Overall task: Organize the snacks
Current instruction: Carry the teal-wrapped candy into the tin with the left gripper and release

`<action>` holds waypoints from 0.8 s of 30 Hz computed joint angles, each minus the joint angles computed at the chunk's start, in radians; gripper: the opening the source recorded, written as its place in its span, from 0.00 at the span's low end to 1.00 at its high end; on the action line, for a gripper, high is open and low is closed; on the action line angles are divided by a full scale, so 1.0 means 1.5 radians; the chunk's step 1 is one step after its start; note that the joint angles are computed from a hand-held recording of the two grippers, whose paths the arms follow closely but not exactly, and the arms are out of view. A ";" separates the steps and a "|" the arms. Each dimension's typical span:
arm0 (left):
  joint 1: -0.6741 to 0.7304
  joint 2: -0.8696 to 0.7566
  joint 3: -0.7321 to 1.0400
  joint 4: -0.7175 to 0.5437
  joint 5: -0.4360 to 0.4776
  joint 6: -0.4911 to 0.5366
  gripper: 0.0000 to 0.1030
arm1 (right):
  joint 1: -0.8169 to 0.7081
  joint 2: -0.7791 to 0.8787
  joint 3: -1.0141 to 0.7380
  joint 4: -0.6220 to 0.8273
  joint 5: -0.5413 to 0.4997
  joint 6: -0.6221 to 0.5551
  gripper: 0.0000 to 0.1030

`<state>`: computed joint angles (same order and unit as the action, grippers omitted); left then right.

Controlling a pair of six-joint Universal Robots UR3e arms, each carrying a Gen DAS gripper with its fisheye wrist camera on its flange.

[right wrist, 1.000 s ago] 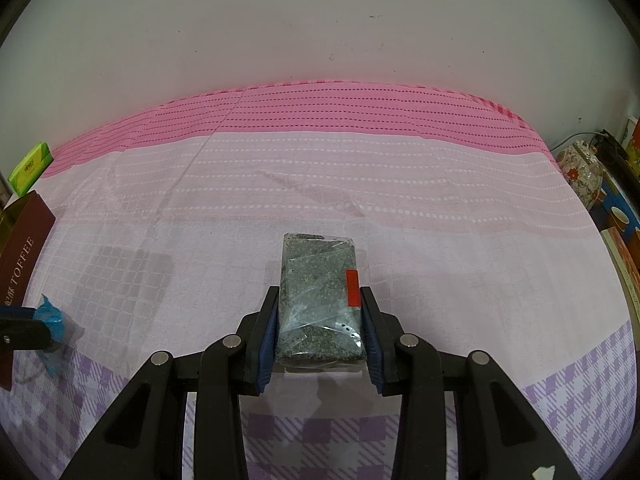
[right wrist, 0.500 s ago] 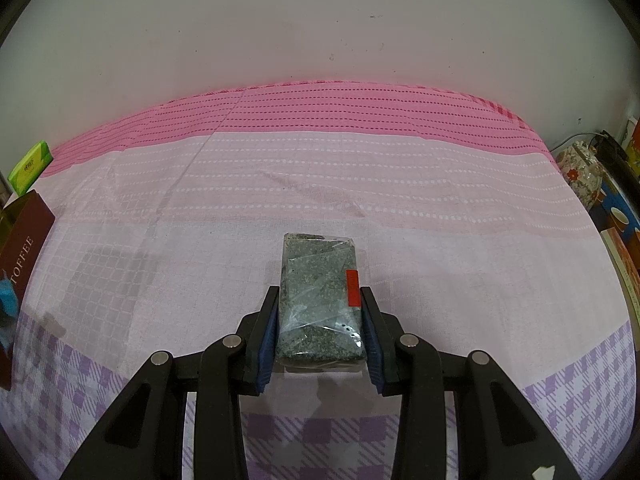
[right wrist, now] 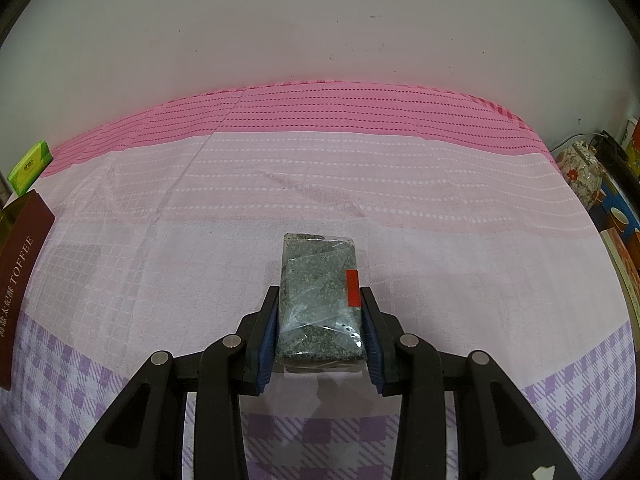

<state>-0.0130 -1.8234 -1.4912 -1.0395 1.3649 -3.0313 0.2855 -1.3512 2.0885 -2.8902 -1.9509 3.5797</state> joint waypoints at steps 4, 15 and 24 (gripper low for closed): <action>0.029 0.010 -0.024 0.018 0.018 0.005 0.25 | 0.000 0.000 -0.001 0.001 0.000 0.000 0.34; 0.081 0.003 -0.064 0.051 0.046 0.014 0.25 | 0.001 0.000 -0.002 0.002 -0.001 0.001 0.34; 0.090 -0.012 -0.075 0.060 0.063 0.019 0.25 | 0.001 0.001 0.000 0.000 0.000 0.000 0.34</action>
<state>0.1224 -1.8416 -1.6034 -0.9500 1.4600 -3.0029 0.2863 -1.3503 2.0879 -2.8901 -1.9512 3.5804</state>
